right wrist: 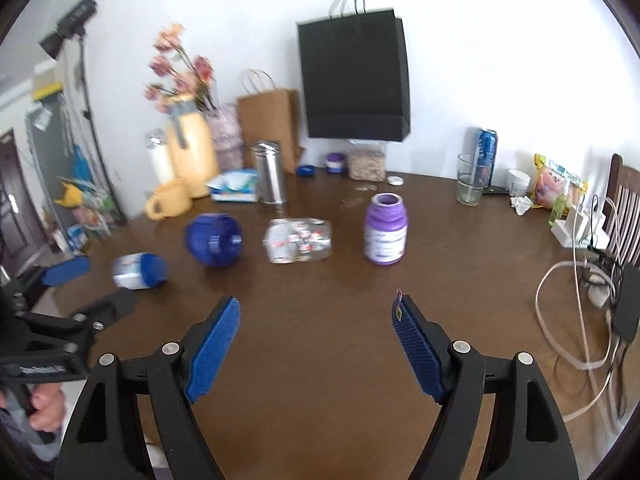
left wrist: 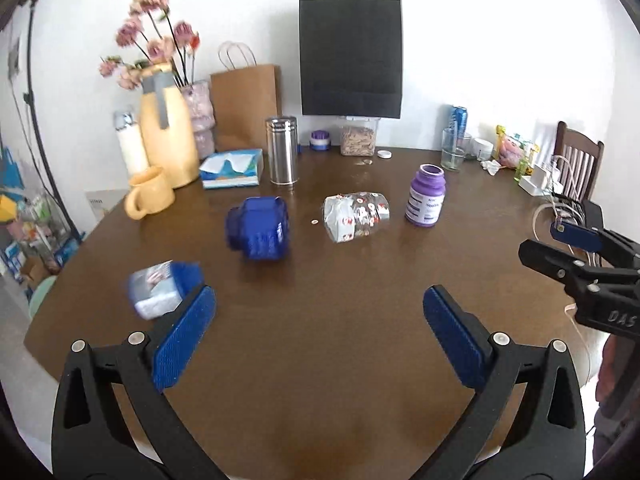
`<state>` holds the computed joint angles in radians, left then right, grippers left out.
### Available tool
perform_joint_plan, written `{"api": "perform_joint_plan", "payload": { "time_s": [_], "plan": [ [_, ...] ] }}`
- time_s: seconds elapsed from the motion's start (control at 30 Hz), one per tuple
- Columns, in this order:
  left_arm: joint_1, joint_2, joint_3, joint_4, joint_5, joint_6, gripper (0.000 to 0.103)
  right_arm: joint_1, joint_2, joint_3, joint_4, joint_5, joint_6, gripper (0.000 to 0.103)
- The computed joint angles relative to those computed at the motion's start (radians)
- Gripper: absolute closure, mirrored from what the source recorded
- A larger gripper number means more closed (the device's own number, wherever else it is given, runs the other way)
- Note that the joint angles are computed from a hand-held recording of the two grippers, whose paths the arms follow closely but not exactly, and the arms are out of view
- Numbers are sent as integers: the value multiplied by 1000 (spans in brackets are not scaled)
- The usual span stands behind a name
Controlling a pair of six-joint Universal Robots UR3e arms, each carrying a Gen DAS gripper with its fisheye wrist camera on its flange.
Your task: Flip cup upright
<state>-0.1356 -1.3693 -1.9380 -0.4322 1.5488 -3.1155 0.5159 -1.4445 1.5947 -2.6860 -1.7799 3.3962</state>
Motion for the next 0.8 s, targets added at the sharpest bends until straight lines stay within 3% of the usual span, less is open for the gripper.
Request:
{"api": "perform_joint_plan", "payload": {
  "time_s": [0.07,0.17,0.27,0.33,0.4,0.6,0.8],
  "plan": [
    [-6,117,-132,55,34,-9,0,64,-26,42,-8,-60,22,21],
    [31,283,-293,76,13,-23,0,166,-59,111,-7,-148,97,21],
    [96,438,-405,-7,-41,-10,0,253,-71,174,-6,-203,199,21],
    [109,453,-374,-146,-77,31,0,313,-55,192,-21,-292,257,21],
    [98,482,-379,-201,-60,42,0,331,-50,202,-19,-305,277,21],
    [97,528,-420,-199,-48,25,0,330,-48,217,-27,-289,290,21],
    [-3,507,-421,-129,37,-4,0,340,-49,221,-45,-307,285,21]
  ]
}}
